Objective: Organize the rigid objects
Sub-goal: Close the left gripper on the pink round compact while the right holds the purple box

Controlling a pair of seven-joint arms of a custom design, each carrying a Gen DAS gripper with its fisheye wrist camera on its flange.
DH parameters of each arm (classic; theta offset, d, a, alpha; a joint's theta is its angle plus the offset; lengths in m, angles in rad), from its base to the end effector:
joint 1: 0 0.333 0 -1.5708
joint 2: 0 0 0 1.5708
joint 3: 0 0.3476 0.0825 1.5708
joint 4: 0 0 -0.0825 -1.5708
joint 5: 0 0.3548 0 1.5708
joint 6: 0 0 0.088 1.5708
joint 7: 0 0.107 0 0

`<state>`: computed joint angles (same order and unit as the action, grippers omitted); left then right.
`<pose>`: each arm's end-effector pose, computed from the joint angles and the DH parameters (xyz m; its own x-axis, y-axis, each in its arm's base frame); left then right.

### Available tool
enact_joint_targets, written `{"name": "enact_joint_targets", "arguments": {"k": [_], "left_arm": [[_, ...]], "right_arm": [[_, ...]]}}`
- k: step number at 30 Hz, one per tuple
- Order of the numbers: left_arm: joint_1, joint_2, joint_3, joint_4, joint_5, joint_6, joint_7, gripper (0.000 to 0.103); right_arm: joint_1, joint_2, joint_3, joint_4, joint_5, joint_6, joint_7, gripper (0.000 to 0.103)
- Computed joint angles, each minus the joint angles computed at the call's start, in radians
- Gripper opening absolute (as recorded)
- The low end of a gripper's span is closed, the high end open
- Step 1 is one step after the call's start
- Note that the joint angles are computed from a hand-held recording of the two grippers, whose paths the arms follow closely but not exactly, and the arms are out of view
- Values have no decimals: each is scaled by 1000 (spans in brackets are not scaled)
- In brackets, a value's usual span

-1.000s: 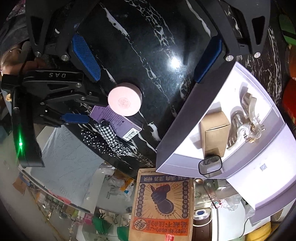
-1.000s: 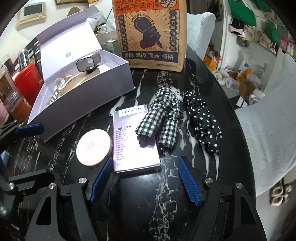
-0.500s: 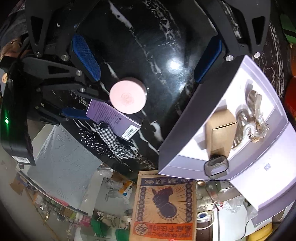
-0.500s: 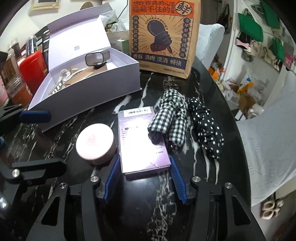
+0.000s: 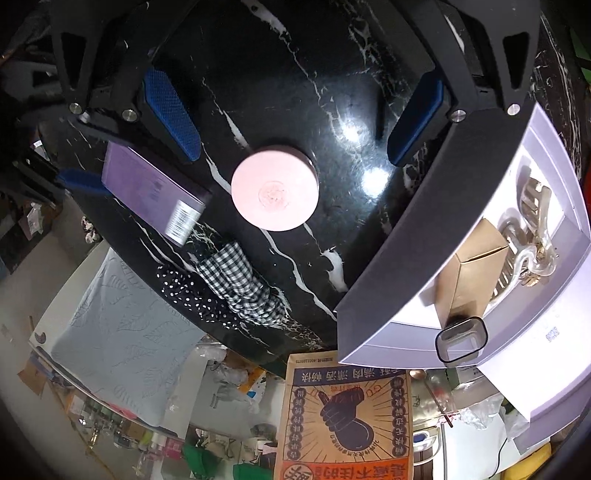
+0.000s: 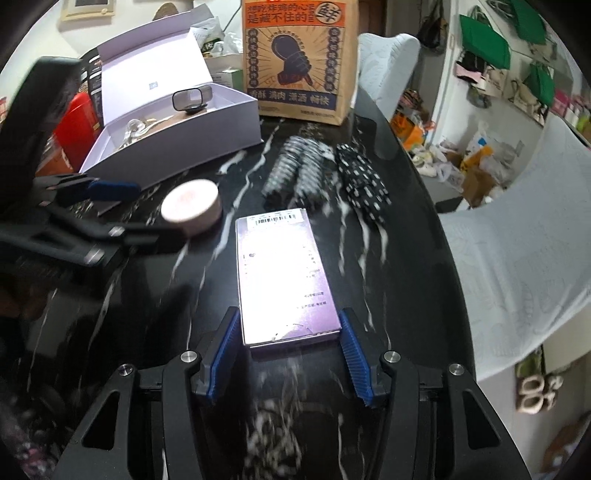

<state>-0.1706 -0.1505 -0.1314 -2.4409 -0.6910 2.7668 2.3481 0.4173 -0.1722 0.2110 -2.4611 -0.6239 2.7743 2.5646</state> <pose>0.4578 -0.1159 0.4551 -0.5014 -0.8577 0.1139 -0.7533 0.3680 -0.5451 0.3603 0.2970 0.4558 0.1745 -0.9846 -0.0061 -0.8153 -0.1410 -0.5616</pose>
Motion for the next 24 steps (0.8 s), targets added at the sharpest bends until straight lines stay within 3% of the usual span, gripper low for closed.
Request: {"name": "enact_joint_targets", "arguments": {"k": [3, 6, 11, 14, 15, 16, 20, 22, 24], "left_arm": [[5, 17, -14, 3, 48, 14, -30, 100], [-2, 31, -13, 12, 47, 4, -17, 89], [-14, 44, -27, 5, 66, 68, -15, 80], [-31, 49, -21, 6, 9, 95, 37, 65], [-35, 45, -21, 3, -8, 101, 52, 53], [-35, 41, -24, -3, -6, 112, 51, 51], [-42, 26, -26, -26, 18, 140, 45, 51], [-51, 5, -15, -42, -7, 126, 68, 51], [-54, -12, -7, -54, -18, 105, 76, 51]], "right_arm": [[8, -39, 4, -34, 28, -10, 15, 53], [10, -69, 15, -58, 41, -23, 37, 53], [10, -112, 35, -89, 52, -47, 84, 53], [11, -126, 43, -97, 53, -62, 98, 53], [11, -129, 46, -98, 51, -65, 105, 53], [11, -130, 47, -99, 50, -65, 111, 53], [-2, -127, 54, -100, 24, -53, 147, 59], [-7, -127, 50, -107, 14, -33, 161, 67], [-17, -123, 51, -107, -3, -16, 176, 68]]}}
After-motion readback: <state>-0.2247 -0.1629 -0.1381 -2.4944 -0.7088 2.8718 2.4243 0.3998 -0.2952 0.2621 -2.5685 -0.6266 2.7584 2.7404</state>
